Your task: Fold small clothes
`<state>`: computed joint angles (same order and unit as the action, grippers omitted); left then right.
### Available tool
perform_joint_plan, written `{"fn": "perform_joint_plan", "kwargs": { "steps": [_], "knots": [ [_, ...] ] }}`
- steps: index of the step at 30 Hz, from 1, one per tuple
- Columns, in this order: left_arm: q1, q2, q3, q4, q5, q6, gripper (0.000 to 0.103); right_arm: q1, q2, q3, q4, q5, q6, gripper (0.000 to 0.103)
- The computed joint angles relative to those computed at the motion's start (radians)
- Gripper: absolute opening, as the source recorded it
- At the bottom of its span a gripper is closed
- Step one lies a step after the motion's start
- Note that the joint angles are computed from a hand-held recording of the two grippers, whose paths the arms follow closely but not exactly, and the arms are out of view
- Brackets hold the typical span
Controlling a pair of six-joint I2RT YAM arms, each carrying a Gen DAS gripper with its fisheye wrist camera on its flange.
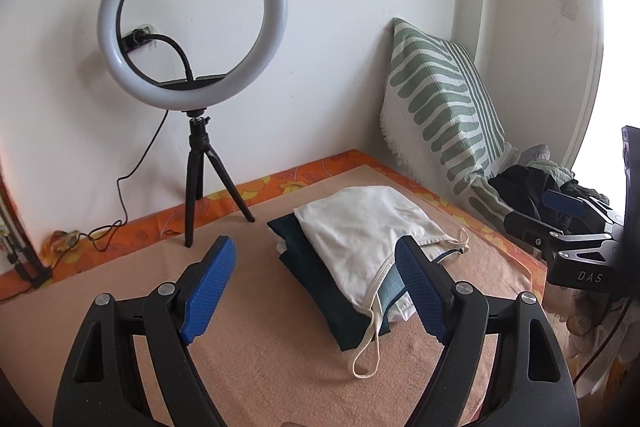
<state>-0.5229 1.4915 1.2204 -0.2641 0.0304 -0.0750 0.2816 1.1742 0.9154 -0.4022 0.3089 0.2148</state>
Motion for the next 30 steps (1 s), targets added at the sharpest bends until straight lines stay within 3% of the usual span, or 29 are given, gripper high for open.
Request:
{"fn": "perform_joint_plan", "kwargs": {
  "steps": [7,11,13,18,26,30],
  "knots": [
    [0.012,-0.229,-0.146,-0.017,0.018,0.0,0.086,0.223,-0.089,-0.019,-0.097,0.183,0.111,0.103],
    [0.024,-0.347,-0.22,-0.033,0.026,0.014,0.09,0.345,-0.124,-0.035,-0.145,0.269,0.219,0.103],
    [0.034,-0.403,-0.256,-0.048,0.029,0.013,0.098,0.411,-0.135,-0.047,-0.166,0.327,0.279,0.103],
    [0.059,-0.531,-0.348,-0.09,0.026,0.017,0.101,0.566,-0.125,-0.073,-0.22,0.455,0.429,0.103],
    [0.123,-0.677,-0.487,-0.164,0.058,0.051,0.102,0.721,-0.055,-0.113,-0.288,0.558,0.693,0.103],
    [0.162,-0.72,-0.546,-0.172,0.083,0.062,0.102,0.759,-0.023,-0.119,-0.298,0.593,0.74,0.103]
  ]
}}
